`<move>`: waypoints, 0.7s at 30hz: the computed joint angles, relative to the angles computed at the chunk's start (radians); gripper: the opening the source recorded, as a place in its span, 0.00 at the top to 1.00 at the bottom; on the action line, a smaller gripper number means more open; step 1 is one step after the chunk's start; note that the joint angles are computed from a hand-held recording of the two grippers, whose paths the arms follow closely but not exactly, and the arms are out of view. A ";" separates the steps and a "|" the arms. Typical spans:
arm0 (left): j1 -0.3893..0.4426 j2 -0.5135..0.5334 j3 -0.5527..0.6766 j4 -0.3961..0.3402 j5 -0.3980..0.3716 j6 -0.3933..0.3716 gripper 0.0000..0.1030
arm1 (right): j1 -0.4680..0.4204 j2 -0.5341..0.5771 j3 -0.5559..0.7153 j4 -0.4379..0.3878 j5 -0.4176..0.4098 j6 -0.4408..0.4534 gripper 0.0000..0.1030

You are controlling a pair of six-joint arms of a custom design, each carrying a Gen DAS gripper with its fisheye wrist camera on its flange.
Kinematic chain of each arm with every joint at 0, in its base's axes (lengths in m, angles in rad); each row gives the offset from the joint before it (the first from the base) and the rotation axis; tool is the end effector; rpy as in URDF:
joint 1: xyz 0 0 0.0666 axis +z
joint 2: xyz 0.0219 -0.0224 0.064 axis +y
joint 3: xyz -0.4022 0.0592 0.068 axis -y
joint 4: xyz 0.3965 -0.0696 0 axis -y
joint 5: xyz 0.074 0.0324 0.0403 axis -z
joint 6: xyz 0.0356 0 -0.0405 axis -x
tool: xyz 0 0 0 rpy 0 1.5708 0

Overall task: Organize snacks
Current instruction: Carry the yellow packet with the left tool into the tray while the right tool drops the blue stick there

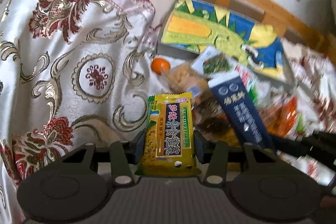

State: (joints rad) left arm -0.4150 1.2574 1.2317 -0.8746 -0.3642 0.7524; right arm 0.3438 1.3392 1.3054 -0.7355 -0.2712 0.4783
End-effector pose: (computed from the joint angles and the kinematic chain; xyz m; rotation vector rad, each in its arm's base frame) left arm 0.3943 -0.1603 0.4398 -0.5523 2.3296 -0.0916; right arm 0.4391 0.1669 0.4488 -1.0474 2.0681 0.2492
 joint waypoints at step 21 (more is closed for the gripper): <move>0.042 0.334 0.459 0.051 -0.069 -0.110 0.50 | -0.181 0.213 0.255 0.359 -0.117 -0.258 0.72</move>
State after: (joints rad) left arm -0.3732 1.5918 1.6904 -0.8235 -0.4333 0.6427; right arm 0.1624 1.5525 1.5603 -0.3763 -0.3887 0.2199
